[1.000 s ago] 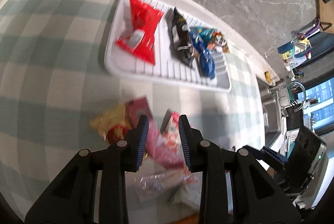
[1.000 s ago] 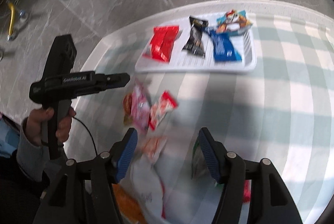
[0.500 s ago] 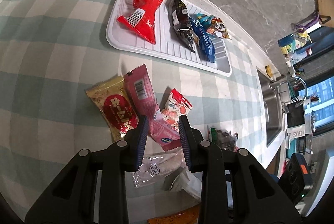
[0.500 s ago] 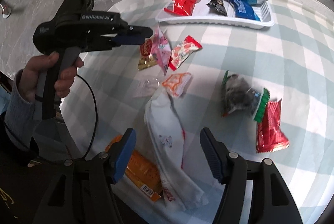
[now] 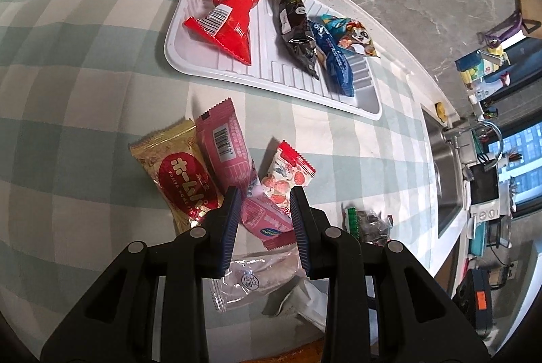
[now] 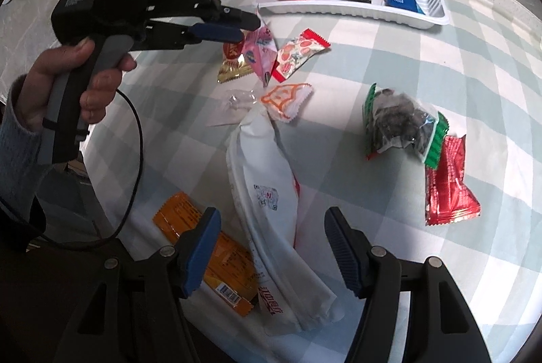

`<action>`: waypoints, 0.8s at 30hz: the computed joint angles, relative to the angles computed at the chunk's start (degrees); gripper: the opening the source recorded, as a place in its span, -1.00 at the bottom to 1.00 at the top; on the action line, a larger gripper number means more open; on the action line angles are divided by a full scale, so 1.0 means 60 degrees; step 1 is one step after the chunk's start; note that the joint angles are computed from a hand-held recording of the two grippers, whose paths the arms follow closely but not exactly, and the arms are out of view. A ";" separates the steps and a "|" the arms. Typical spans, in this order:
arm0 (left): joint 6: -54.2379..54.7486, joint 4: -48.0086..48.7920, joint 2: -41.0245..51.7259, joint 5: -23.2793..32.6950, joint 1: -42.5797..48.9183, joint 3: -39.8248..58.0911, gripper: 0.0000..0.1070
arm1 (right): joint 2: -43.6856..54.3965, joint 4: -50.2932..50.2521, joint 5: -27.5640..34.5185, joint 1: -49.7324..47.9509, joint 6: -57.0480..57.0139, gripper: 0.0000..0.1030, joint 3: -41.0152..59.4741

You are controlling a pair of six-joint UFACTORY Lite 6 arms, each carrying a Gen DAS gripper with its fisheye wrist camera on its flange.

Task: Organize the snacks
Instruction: 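Move both tools back toward the remaining snacks on the cloth, then grasp the pink wafer bar with left tool while right tool grasps long white bag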

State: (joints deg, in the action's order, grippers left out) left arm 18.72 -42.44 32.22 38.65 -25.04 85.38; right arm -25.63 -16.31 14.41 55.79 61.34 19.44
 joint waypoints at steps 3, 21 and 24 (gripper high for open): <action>-0.0191 0.0186 0.0309 0.0012 -0.0020 0.0332 -0.47 | 0.0398 -0.0488 -0.0006 0.0108 0.0447 0.29 0.0132; -0.0893 0.0749 0.1785 0.0067 -0.0238 0.1459 -0.47 | 0.1314 -0.0615 -0.0217 -0.0200 0.0198 0.18 0.0547; -0.0808 0.0791 0.1838 -0.0008 -0.0315 0.1497 -0.47 | 0.1469 -0.0849 -0.0188 -0.0249 0.0298 0.06 0.0658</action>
